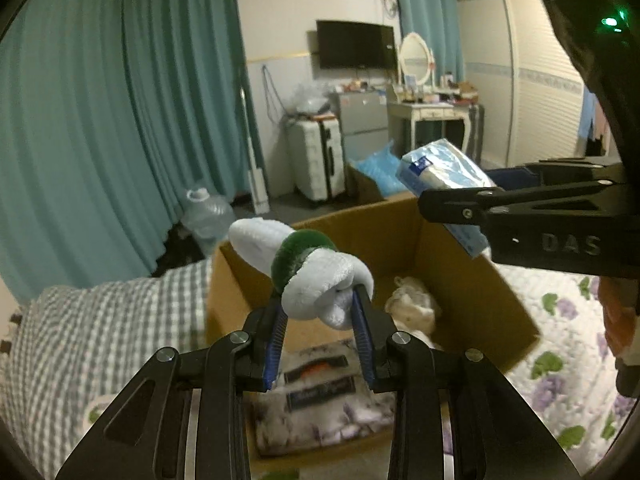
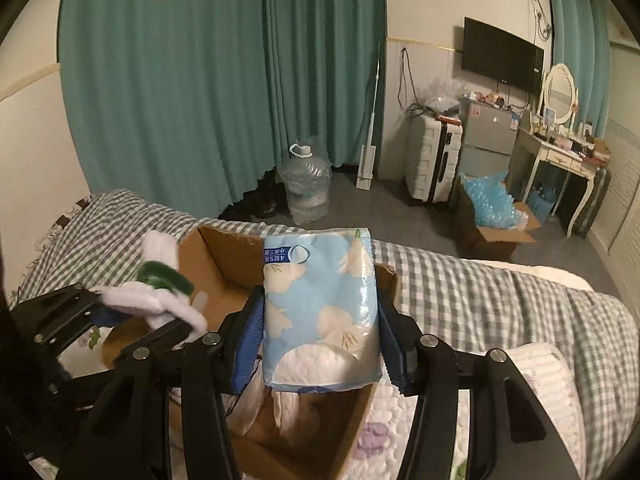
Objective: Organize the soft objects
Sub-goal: 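Drop the blue tissue pack and green-cuffed sock into the box with both grippers, then grasp the white sock pair with the right gripper while the left gripper grasps a white sock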
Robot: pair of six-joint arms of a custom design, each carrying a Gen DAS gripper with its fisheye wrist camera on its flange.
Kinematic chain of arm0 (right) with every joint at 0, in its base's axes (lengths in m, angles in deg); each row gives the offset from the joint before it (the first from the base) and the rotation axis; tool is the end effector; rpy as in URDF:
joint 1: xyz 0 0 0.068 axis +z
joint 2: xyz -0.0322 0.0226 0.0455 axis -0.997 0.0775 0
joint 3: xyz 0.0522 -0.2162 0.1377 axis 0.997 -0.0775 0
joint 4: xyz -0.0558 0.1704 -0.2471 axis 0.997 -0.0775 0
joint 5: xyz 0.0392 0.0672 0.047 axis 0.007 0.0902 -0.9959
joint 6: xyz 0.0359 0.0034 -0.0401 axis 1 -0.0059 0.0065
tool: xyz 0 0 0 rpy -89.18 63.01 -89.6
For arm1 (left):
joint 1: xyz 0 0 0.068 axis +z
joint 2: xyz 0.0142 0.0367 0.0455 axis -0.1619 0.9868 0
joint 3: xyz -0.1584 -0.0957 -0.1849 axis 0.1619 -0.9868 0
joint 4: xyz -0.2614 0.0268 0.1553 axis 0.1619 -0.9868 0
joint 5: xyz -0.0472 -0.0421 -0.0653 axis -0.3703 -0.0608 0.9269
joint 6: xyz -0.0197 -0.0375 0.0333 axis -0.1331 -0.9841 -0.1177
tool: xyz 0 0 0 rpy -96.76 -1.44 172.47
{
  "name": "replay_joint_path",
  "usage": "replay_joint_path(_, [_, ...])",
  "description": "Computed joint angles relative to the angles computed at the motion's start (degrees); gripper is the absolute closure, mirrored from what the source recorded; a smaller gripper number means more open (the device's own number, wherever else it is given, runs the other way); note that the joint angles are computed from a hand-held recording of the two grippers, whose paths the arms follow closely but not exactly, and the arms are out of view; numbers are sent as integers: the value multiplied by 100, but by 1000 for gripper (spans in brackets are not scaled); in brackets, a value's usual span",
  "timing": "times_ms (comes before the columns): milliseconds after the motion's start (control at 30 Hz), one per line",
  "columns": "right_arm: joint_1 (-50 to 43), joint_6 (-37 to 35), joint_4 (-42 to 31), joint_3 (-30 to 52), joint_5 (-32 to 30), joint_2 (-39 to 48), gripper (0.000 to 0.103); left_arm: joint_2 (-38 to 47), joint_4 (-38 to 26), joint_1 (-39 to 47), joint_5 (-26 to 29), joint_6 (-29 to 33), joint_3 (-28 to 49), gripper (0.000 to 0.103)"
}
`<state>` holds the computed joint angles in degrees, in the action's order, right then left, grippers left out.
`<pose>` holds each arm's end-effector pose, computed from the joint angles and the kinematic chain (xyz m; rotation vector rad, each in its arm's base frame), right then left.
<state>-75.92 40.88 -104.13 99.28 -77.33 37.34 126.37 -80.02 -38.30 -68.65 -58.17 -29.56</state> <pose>0.3149 0.0481 0.3154 0.0644 2.2072 0.0128 0.3129 -0.1755 0.2620 0.7426 2.0419 -0.2548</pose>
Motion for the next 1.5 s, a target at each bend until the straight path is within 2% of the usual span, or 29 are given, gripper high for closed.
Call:
replay_joint_path(67, [-6,-38,93,-44,-60,83,30,226,-18,90,227,-3,146,67])
replay_joint_path(100, [19,-42,150,-62,-27,106,20,299,-38,139,311,-14,216,64])
replay_joint_path(133, [58,-31,224,-121,48,63,19,330,-103,138,309,-45,277,56])
replay_joint_path(167, [82,-19,235,-124,80,43,19,391,-272,172,273,-167,396,36])
replay_joint_path(200, [90,-10,229,-136,86,8,19,417,-404,179,259,-271,497,33])
replay_joint_path(333, [214,107,196,-172,301,-309,15,-196,-216,266,40,-316,147,33])
replay_joint_path(433, [409,304,-71,-89,553,-619,11,-812,-491,417,76,-324,54,32])
replay_joint_path(567, [1016,575,-768,124,1164,-1123,10,-1989,-998,691,285,-307,-71,31])
replay_joint_path(600, [1245,658,-963,204,1369,-1230,10,-2358,-1245,754,328,-249,-48,25])
replay_joint_path(667, [1748,908,-1526,482,1638,-1426,10,-2847,-1772,863,342,-80,165,23])
replay_joint_path(733, [2379,1204,-1973,759,2067,-1519,10,-3177,-2058,1139,576,54,330,22])
replay_joint_path(800, [3223,1627,-2447,1069,2777,-1592,8,-3402,-2596,1423,921,95,694,22])
replay_joint_path(900, [4271,2555,-3088,1333,3399,-1663,7,-3710,-3073,1815,1235,90,1014,21])
replay_joint_path(1033, [5763,4111,-4217,1524,4444,-1614,4,-4341,-3287,2578,1824,331,871,21])
replay_joint_path(1100, [6474,5075,-5032,1647,4957,-1341,3,-4751,-3330,2895,2099,601,598,21])
replay_joint_path(1233, [7128,6358,-5862,1428,5456,-940,3,-5292,-3431,3298,2564,869,-48,21])
replay_joint_path(1267, [7068,6255,-5718,1292,5437,-952,3,-5308,-3517,3337,2670,924,-231,21])
replay_joint_path(1333, [6822,5868,-5099,837,5209,-1024,3,-5300,-3457,3106,2383,801,-542,21])
replay_joint_path(1433, [6035,4919,-3597,-142,4363,-1475,3,-5233,-3121,2909,2079,568,-1206,21])
replay_joint_path(1500, [5653,4665,-3025,-623,3839,-1642,3,-5133,-2749,2827,1943,436,-1684,21])
